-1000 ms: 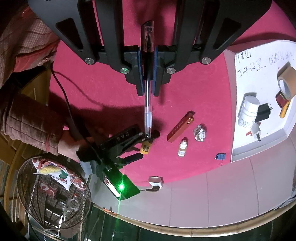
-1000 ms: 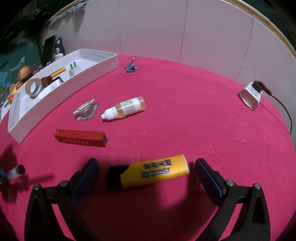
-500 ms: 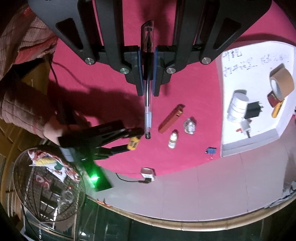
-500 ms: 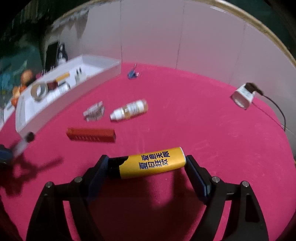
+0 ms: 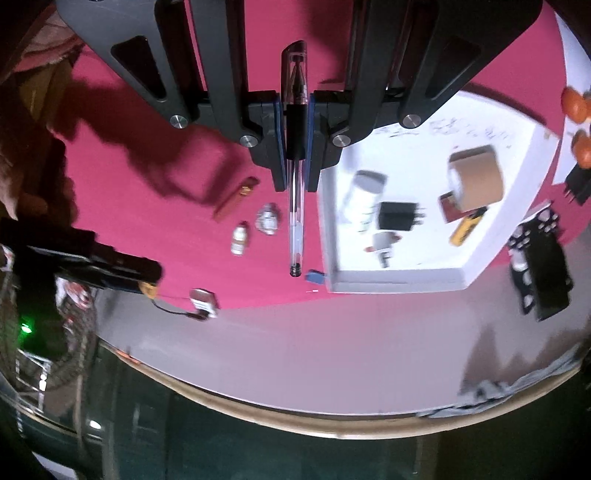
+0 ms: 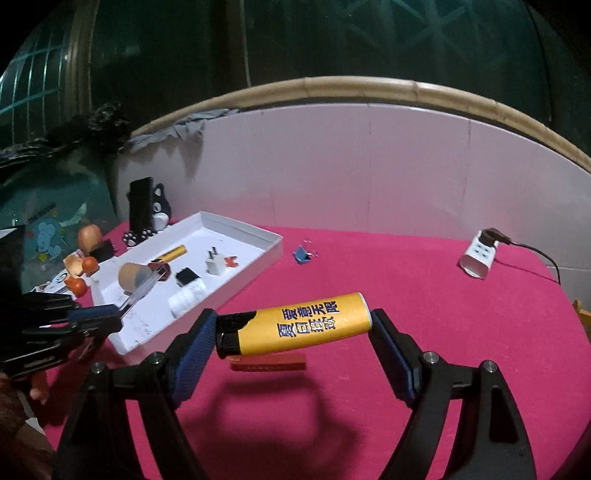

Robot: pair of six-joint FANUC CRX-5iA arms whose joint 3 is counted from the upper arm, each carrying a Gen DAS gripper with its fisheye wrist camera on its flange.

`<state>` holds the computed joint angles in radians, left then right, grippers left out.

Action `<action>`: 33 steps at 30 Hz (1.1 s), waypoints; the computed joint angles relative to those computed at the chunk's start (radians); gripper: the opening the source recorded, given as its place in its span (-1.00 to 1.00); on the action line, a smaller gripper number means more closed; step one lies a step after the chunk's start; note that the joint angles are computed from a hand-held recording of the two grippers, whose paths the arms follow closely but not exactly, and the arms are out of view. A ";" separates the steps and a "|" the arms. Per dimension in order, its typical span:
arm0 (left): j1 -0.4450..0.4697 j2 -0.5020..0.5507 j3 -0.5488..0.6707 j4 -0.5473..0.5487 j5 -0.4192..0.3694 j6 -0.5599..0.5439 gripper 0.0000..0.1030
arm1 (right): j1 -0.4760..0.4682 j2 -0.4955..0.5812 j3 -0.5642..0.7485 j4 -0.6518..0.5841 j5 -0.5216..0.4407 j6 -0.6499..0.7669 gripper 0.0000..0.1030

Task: Organize rigid objects
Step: 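Grasp the yellow printed tube with the right gripper while the left gripper holds the pen, then carry the clear pen and yellow tube over the white tray with both grippers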

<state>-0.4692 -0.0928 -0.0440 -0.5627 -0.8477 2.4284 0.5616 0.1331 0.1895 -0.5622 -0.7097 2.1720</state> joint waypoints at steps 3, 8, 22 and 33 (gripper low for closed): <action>-0.008 -0.006 -0.004 -0.038 -0.018 0.046 -0.83 | 0.010 -0.008 -0.007 0.000 0.000 -0.005 0.60; -0.023 -0.025 -0.011 -0.078 -0.036 0.090 -0.83 | 0.020 -0.026 -0.020 -0.007 0.000 -0.002 0.60; -0.062 -0.095 -0.033 -0.203 -0.113 0.211 -0.83 | 0.072 -0.044 -0.012 0.009 0.006 -0.002 0.60; -0.057 -0.149 -0.020 -0.286 -0.192 0.211 -0.83 | 0.139 -0.039 0.000 0.101 0.039 -0.037 0.60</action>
